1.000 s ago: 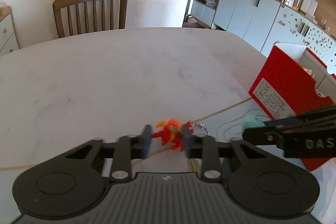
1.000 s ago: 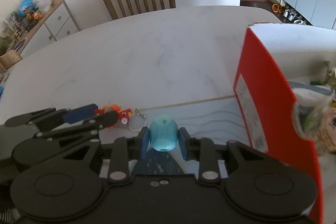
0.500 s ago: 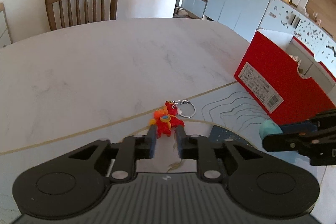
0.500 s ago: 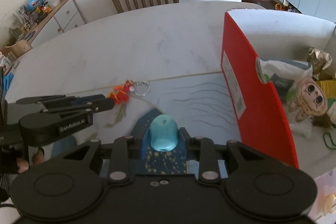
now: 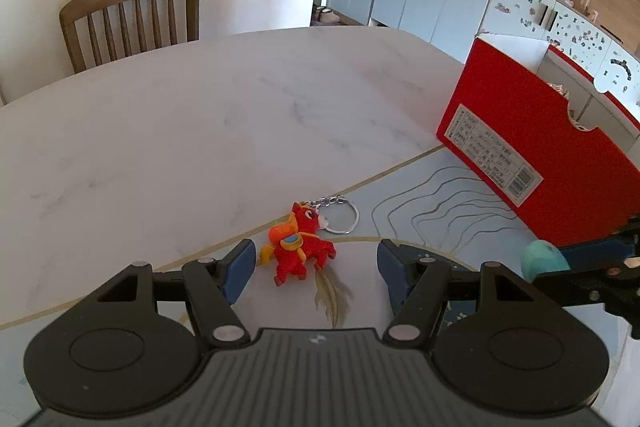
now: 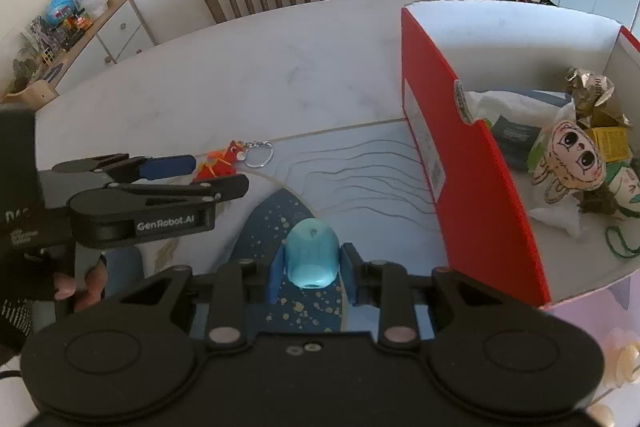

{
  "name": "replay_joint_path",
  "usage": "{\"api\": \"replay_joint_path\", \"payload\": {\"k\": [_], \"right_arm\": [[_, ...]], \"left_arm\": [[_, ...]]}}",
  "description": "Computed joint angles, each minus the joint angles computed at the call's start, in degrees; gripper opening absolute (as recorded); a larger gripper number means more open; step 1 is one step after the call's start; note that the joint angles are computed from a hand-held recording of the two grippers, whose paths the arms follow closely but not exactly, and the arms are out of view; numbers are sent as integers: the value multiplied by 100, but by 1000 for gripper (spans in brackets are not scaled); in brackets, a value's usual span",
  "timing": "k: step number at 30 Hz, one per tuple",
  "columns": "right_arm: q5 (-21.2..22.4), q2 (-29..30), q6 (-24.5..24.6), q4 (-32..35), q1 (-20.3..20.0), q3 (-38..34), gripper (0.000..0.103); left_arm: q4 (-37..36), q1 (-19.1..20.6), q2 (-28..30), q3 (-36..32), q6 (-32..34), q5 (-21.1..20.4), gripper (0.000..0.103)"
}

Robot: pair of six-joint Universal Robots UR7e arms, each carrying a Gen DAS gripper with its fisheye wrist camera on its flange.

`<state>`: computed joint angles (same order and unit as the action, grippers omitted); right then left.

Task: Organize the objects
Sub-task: 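Carry the red keychain and teal toy with both tools over the shoebox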

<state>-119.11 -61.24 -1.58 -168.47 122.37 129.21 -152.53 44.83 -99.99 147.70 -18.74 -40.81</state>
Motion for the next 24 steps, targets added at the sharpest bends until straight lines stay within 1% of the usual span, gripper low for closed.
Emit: {"api": "replay_joint_path", "payload": {"k": [6,7,8,9,11,14,17,19,24], "right_arm": [[6,-68,-4,-56,-11,80,29],[2,-65,-7,-58,-12,80,29],[1,-68,-13,-60,-13,82,29],[1,-71,-14,-57,-11,83,29],[7,-90,-19,-55,-9,98,29],[5,-112,-35,-38,-3,102,29],[7,-152,-50,-5,-4,106,29],[11,-178,-101,-10,7,114,29],[114,-316,-222,23,0,140,29]], "left_arm": [[-192,29,96,34,53,133,65],[-159,7,107,35,41,186,63],[-145,-10,117,39,43,229,56],[-135,-29,118,49,42,265,53],[-94,-51,91,58,10,309,42],[64,-48,52,16,-112,330,40],[333,-136,14,6,-336,439,39],[419,-195,-81,21,-439,415,38],[1169,-558,-460,8,-989,507,38]]}}
